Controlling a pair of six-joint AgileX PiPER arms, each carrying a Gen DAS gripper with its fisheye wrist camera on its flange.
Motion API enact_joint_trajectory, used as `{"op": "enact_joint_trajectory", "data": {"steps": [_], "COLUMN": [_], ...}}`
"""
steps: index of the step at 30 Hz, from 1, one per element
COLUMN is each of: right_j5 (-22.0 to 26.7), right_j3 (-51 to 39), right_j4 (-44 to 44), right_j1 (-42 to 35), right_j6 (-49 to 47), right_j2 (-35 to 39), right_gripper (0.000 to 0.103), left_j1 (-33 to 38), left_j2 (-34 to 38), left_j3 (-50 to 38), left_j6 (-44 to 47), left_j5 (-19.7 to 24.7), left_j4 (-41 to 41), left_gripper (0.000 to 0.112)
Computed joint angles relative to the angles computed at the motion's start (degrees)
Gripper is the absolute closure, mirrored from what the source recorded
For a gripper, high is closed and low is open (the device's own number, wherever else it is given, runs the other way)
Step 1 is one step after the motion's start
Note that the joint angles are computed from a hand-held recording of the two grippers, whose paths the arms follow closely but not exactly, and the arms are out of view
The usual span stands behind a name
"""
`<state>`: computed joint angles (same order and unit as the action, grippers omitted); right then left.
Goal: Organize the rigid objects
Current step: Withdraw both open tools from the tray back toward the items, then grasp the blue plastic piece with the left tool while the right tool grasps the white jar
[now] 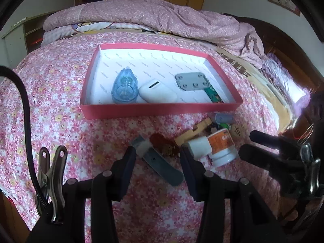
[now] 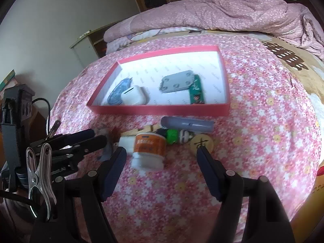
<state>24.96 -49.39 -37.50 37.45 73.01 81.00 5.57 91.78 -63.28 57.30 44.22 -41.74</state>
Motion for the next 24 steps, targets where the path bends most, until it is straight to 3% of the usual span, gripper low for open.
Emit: {"op": "enact_joint_trajectory", "data": {"steps": [6, 16, 24], "right_j5": [-1.71, -4.54, -6.77], "right_j3": [-0.18, -0.59, -0.42], "right_j4": [1.38, 6.09, 4.94], "right_j1": [0.36, -0.63, -1.19], "right_j6": [-1.41, -5.29, -3.43], "right_j2": [1.17, 4.74, 6.94], "right_gripper": [0.032, 0.049, 0.055], "left_j1": [-0.76, -0.82, -3.18], "left_j2": [0.13, 1.71, 1.38], "left_j3": [1.35, 1.8, 4.0], "left_j6": [-0.4, -0.29, 3.37], "left_j5": [-2.65, -4.51, -10.18], "left_j4": [1.28, 1.78, -0.26], "left_gripper": [0.064, 0.064, 0.068]}}
